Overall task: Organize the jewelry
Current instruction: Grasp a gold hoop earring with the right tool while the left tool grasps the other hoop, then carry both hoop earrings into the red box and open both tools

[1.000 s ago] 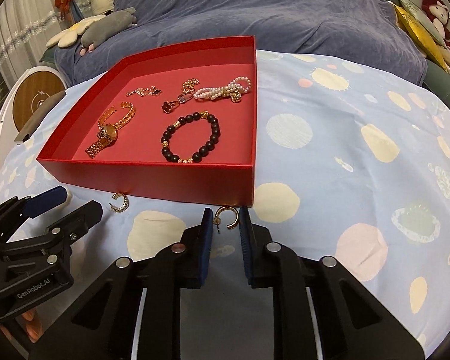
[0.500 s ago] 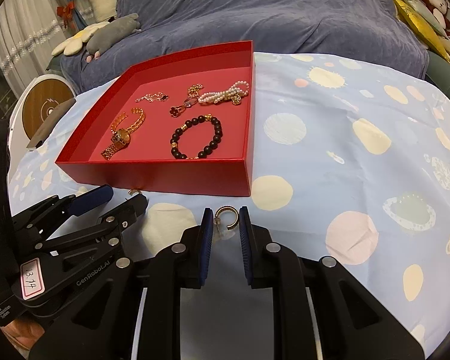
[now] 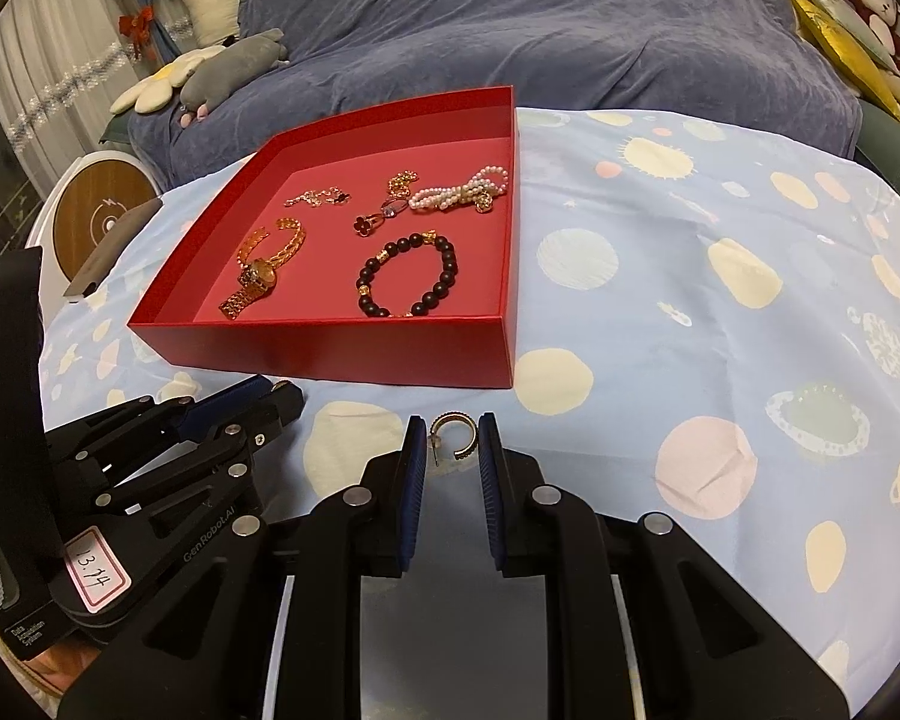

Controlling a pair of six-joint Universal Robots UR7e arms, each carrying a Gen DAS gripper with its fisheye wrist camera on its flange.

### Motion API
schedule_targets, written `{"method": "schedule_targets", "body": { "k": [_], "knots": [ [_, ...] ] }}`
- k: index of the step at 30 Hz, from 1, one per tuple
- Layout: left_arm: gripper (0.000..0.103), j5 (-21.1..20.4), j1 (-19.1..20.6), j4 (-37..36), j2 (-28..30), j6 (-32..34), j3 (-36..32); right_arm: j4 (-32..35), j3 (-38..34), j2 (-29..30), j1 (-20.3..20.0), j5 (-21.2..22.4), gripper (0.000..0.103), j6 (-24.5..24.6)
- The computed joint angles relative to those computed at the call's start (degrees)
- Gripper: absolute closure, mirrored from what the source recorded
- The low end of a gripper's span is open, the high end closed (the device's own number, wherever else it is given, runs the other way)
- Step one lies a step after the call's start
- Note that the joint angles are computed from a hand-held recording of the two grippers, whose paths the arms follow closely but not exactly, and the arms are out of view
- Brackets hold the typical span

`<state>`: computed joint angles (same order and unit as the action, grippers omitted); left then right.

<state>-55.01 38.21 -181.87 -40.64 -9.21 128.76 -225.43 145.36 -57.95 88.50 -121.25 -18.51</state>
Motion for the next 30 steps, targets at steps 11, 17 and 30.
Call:
{"method": "schedule_targets", "body": {
  "k": [11, 17, 30],
  "knots": [
    [0.087, -2.7, 1.1, 2.7, -5.3, -1.0, 3.5, 1.5, 0.1, 1.6, 1.3, 0.2, 0.086, 0.5],
    [0.087, -2.3, 1.5, 2.7, -8.7, -0.3, 7.2, 2.3, 0.4, 4.9, 2.7, -0.8, 0.086, 0.1],
    [0.087, -3.1, 0.7, 2.8, -15.0, 0.5, 6.1, 7.2, -5.2, 0.5, 9.9, 0.0, 0.086, 2.1]
  ]
}}
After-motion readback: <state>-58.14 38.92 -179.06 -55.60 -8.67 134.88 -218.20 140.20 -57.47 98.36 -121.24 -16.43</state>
